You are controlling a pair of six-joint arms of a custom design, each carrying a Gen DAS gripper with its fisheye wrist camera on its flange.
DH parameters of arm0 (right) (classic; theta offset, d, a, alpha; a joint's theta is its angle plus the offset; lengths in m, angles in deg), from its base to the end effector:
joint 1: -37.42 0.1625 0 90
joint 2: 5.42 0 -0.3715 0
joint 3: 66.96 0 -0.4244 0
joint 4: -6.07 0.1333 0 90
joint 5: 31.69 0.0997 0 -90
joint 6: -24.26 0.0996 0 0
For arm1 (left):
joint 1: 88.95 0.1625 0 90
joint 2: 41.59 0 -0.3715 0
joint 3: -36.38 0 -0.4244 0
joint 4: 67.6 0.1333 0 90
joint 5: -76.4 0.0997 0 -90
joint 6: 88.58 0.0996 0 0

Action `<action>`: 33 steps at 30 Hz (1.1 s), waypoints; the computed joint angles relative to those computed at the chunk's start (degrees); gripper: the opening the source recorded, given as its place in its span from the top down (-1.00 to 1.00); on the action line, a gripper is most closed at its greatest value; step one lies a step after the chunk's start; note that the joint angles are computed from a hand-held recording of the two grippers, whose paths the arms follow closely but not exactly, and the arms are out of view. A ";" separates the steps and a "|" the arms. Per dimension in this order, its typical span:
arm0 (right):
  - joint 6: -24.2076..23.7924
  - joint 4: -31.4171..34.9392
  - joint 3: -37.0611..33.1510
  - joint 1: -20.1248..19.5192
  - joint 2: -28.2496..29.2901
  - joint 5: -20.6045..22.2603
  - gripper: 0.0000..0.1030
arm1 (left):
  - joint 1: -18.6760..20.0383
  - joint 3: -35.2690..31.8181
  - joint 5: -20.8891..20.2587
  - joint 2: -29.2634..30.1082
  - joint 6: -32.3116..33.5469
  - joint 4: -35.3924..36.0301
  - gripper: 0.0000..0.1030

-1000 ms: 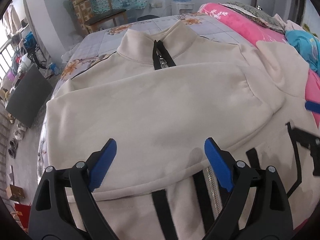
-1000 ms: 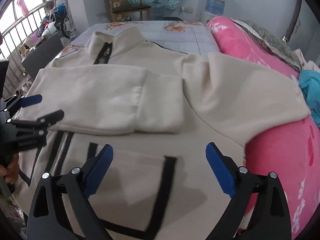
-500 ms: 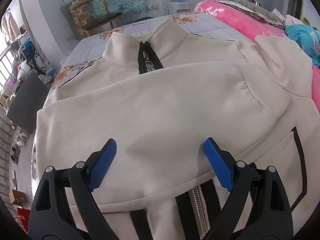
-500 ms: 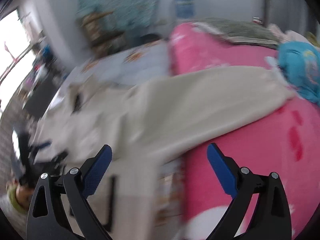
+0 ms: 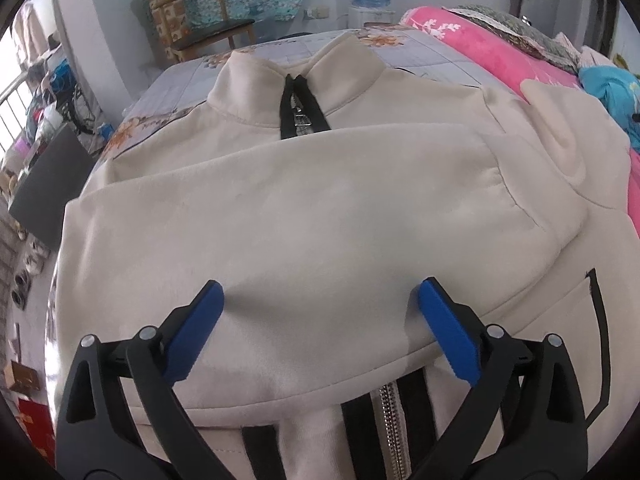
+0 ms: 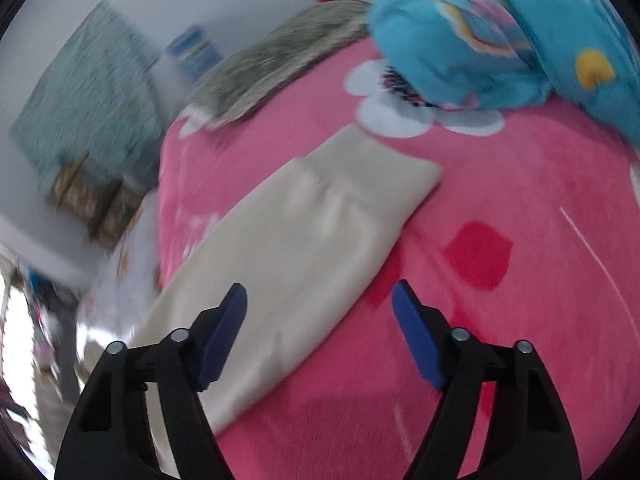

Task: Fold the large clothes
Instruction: 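Move the right tool to the sleeve lying on the pink blanket, then close the right tool on the cream sleeve cuff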

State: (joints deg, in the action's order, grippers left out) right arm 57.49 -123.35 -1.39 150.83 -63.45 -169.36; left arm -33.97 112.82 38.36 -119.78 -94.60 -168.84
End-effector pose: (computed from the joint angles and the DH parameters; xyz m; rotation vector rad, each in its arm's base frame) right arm 0.3478 -0.6531 0.4177 -0.5132 -2.3937 1.1197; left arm -0.1773 -0.6220 0.5017 0.4503 2.2483 -0.6352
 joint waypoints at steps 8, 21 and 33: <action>4.55 -2.97 -0.80 -4.30 1.04 1.29 -0.05 | -0.10 0.70 0.59 -0.24 -1.50 -0.77 -0.85; 6.54 -12.08 3.39 -5.98 -1.51 1.24 0.14 | -0.04 0.89 0.32 -0.36 -1.50 -1.08 -0.85; 3.54 -11.75 2.09 -6.36 -0.32 4.02 0.11 | 0.02 0.79 0.03 -0.38 -1.64 -1.12 -0.85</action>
State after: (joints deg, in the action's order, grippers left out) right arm 61.04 -135.10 0.70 144.48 -63.78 -165.34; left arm -33.95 113.61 38.40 -120.16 -96.24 -169.97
